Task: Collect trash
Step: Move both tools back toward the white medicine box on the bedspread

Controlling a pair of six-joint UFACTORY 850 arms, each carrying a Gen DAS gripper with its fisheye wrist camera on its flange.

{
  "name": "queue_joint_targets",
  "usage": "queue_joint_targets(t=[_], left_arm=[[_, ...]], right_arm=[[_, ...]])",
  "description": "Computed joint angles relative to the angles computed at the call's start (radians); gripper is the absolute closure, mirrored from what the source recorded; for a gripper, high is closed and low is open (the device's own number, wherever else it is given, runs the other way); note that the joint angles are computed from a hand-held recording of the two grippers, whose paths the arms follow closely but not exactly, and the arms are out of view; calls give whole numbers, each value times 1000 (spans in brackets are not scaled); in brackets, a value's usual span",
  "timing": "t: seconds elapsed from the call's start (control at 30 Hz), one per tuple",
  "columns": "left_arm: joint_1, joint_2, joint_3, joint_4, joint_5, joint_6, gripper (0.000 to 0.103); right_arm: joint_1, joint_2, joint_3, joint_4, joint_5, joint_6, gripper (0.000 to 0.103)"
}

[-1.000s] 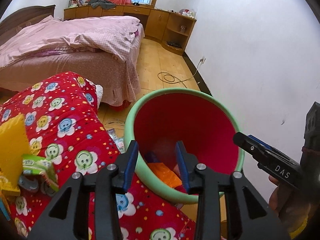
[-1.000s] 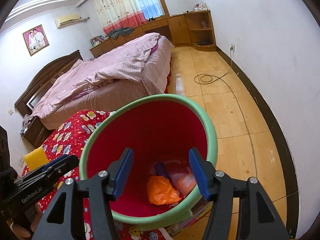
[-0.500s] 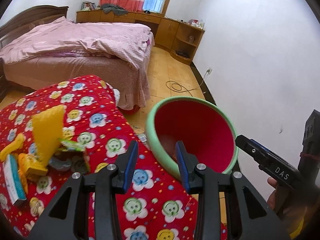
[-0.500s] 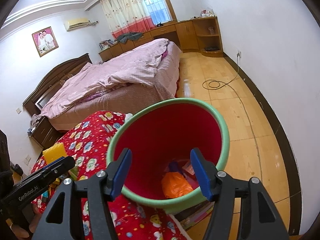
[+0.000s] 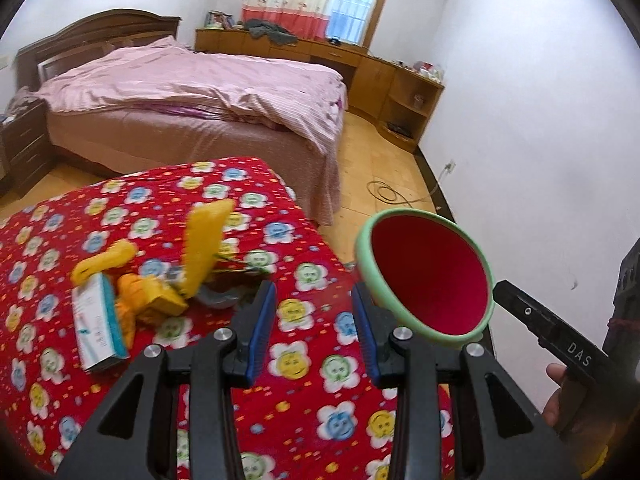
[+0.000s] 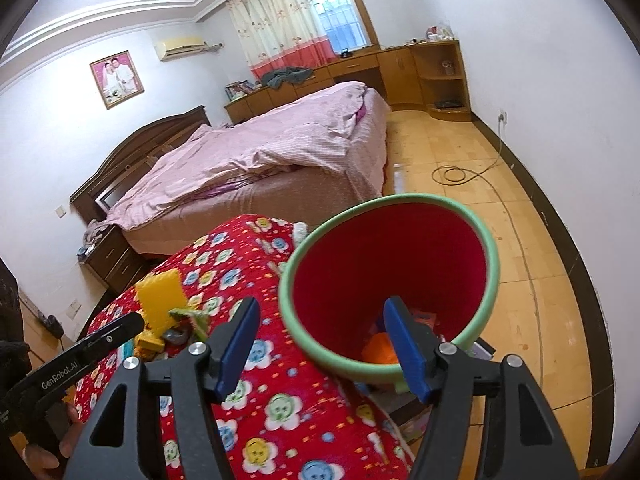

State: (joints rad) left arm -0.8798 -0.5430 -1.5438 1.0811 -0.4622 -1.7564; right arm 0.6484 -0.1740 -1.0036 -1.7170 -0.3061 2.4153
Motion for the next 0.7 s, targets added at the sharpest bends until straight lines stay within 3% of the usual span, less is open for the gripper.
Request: queue_joint_targets(t=[0.37,0.7], left_arm=[[14,122,180,73,-69,-177,61],[56,167,279,6,-135,-224,54]], right_arm=[[60,-32,-46,51,15,-64,34],[89,-85,-97,139,48,-161,32]])
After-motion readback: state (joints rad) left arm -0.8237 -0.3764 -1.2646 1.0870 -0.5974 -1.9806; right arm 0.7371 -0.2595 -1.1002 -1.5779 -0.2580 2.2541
